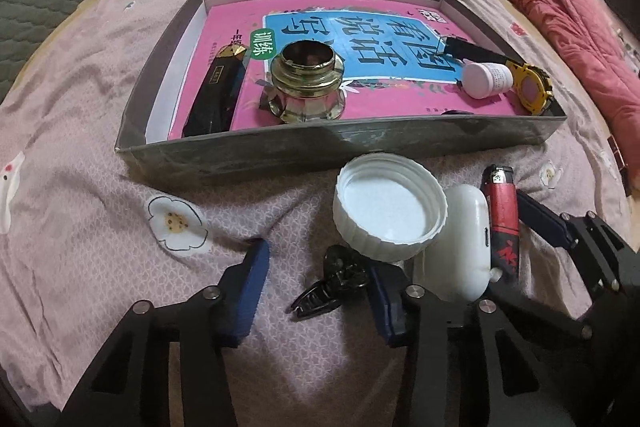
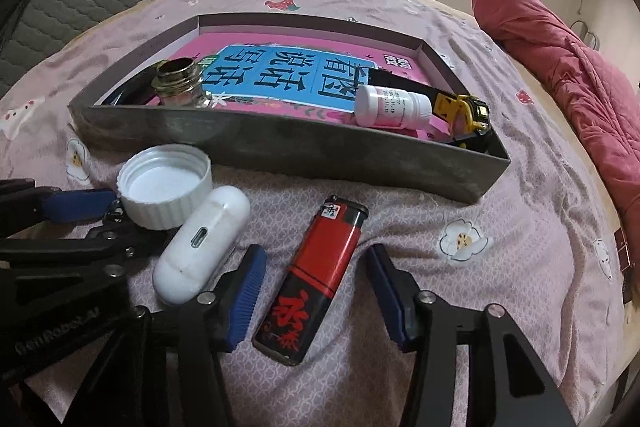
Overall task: Organize rigid objects
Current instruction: 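Close left gripper on black earphone cable while right gripper grasps red lighter, then carry black cable into the tray with left gripper while right carries red lighter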
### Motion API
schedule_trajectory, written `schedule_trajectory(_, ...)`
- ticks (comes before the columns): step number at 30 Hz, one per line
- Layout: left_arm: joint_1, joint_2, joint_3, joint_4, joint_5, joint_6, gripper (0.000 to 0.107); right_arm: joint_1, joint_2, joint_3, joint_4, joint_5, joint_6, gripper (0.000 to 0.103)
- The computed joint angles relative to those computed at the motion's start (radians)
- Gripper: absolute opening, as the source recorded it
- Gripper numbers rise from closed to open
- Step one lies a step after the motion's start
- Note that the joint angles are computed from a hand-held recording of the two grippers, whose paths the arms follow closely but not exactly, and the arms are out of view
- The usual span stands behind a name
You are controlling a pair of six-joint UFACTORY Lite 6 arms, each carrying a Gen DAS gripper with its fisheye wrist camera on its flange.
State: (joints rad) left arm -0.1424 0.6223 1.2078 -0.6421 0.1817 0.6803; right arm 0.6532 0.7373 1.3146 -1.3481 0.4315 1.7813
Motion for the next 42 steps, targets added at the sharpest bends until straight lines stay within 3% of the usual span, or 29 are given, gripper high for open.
schedule_trajectory(2, -0.003, -0.003, -0.008, -0.020, -0.013, 0.032, 0.044, -0.014, -0.016, -0.017, -0.022, -0.010, 0.032, 0.036)
schedule_trajectory(5, -0.013, -0.014, -0.029, -0.074, -0.034, 0.094, 0.037, -0.032, -0.035, -0.040, -0.045, -0.029, 0.061, 0.028)
schedule_trajectory(10, 0.002, -0.027, -0.053, -0.340, -0.027, 0.361, 0.024, -0.043, -0.064, -0.073, -0.071, -0.046, 0.087, 0.024)
schedule_trajectory(17, 0.113, 0.002, -0.025, -0.603, 0.138, 0.607, 0.019, -0.063, -0.109, -0.126, -0.144, -0.084, 0.172, 0.023)
schedule_trajectory(24, 0.120, -0.026, -0.072, -0.706, 0.140, 0.728, 0.019, -0.102, -0.147, -0.172, -0.255, -0.139, 0.293, 0.023)
schedule_trajectory(33, 0.178, -0.047, -0.083, -0.689, 0.200, 0.724, 0.020, -0.139, -0.169, -0.201, -0.434, -0.203, 0.484, 0.023)
schedule_trajectory(42, 0.173, -0.127, -0.140, -0.731, 0.169, 0.784, 0.020, -0.154, -0.228, -0.257, -0.726, -0.215, 0.768, 0.023)
